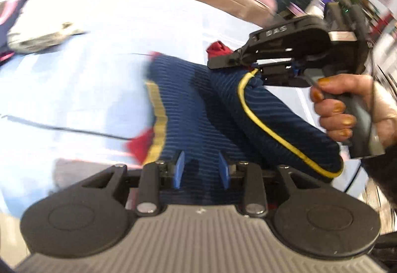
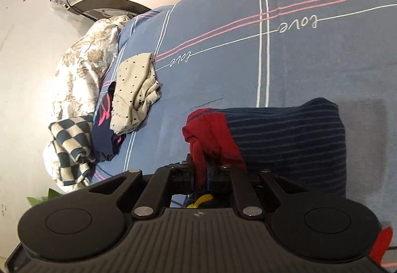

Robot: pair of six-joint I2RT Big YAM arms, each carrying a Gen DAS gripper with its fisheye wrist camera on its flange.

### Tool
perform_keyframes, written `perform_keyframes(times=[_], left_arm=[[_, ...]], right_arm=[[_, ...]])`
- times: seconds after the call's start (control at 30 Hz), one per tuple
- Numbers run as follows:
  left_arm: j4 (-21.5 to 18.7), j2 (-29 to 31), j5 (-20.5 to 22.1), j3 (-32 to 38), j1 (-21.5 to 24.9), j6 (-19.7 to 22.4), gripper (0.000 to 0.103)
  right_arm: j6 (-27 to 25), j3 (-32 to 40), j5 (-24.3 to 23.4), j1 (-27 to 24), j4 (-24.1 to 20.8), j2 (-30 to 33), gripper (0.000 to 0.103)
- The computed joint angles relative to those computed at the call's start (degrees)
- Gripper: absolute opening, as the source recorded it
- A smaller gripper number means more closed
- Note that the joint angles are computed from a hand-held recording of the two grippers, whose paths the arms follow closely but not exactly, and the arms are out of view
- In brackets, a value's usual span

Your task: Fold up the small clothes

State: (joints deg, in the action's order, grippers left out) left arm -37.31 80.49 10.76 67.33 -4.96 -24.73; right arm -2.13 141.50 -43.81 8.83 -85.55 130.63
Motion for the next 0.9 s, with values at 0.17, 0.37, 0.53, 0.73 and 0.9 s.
perform_keyframes(times=[0.17, 0.37, 0.53, 0.73, 0.9], left_arm=[[0.65, -3.19, -0.56, -3.38, 2.64, -2.77, 0.038], [0.52, -4.09, -0.66, -3.83, 3.54, -2.18, 0.041], [1.06, -1.15, -0.7, -1.39, 2.57, 0.34, 0.06], [1.23, 0.02, -4.49, 0.23, 0.72, 0.8, 0.082], [0.07, -0.82, -5.95, -0.52, 1.57, -0.7, 0.093]], right_arm=[[12.34, 9.68, 1.2, 3.33, -2.41, 7.5, 0.061], [0.19, -2.64, -5.24, -0.11, 7.57, -0.85, 0.061], [-19.43, -13.71, -3.13, -5.8, 8.43, -9.85, 0.076], [-21.37, -23.93, -3.26, -12.31, 4.31, -13.02, 0.103], [-17.67, -30.3, -12.1, -13.44, 3.75, -13.72, 0.083]])
